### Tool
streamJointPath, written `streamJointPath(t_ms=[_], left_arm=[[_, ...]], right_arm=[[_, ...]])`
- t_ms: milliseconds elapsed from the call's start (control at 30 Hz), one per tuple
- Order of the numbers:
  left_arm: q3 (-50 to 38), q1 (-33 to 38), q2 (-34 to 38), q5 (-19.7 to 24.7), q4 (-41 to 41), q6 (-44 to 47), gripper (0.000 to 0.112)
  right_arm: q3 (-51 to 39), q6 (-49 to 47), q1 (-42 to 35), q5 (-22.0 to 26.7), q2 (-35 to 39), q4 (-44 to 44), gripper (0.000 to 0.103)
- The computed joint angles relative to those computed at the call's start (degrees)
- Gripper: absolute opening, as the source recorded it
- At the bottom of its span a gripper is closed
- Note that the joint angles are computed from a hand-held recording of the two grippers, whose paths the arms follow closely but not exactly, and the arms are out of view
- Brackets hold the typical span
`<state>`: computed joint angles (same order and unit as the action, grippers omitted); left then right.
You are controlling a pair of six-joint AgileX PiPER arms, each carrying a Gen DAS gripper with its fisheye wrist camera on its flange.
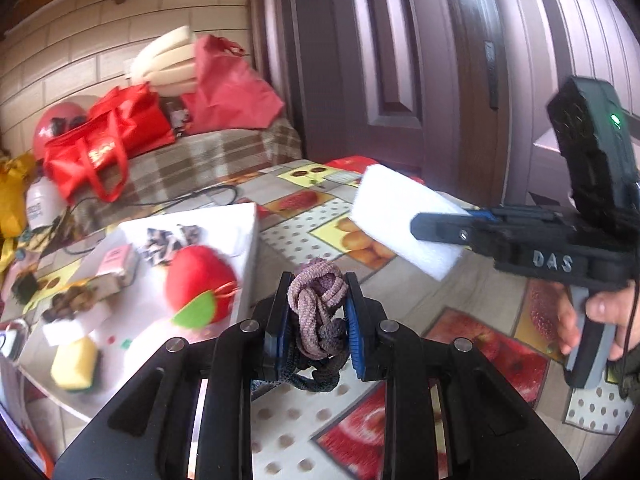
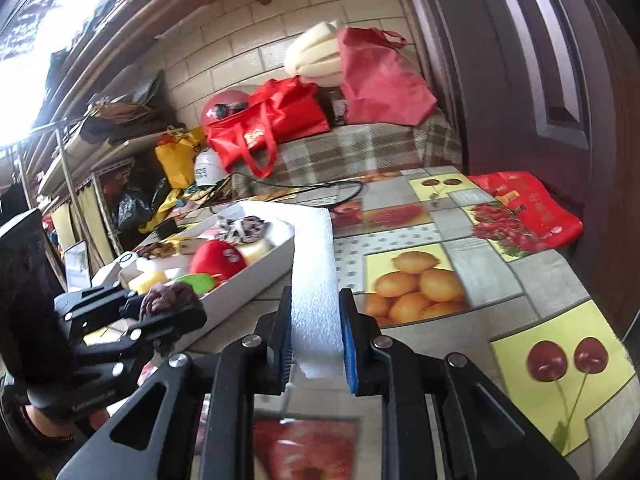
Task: Organize soft objects
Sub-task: 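Lower the rope toy into the tray with the left tool while the right releases the foam strip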
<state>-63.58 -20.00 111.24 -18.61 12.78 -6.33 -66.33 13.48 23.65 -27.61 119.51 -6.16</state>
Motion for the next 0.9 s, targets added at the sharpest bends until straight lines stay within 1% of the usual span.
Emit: streamJointPath(t_ms=[167,233,300,400,500,700,767,900], left_arm=[[4.2,2.0,-2.0,-3.1,-4.6,1.7,0.023],[4.3,2.8,-2.2,-2.9,-7.1,3.2,0.023],[5.0,3.0,-2.5,-3.2,-11.9,7.1,0.023],[5.8,4.0,-2.7,-4.0,-14.5,8.4,0.023],[5.8,5.0,-2.7,-4.1,-14.0,7.0,0.023],[5.6,7.0,-2.6,-3.8,-9.9,2.1,0.023],[5.6,7.6,-2.5,-3.8,-9.9,2.1,0.023],[4.8,9.4,-1.9,-3.3,-12.5,4.0,0.023]], right_arm=[[-1.2,-3.7,3.1,0.6,0.9,4.4,0.020],[-2.1,-4.7,4.2,0.9,1.5,5.7,0.020],[-2.5,-6.8,5.6,0.6,1.9,8.5,0.020],[-3.1,-9.0,7.1,0.3,2.3,11.5,0.020],[-4.4,-11.5,8.5,0.6,3.1,14.3,0.020],[-6.6,-18.5,10.8,1.8,4.2,20.5,0.020],[-7.4,-21.1,11.5,2.3,4.6,22.8,0.020],[-9.4,-24.4,12.4,3.8,5.4,25.1,0.020]])
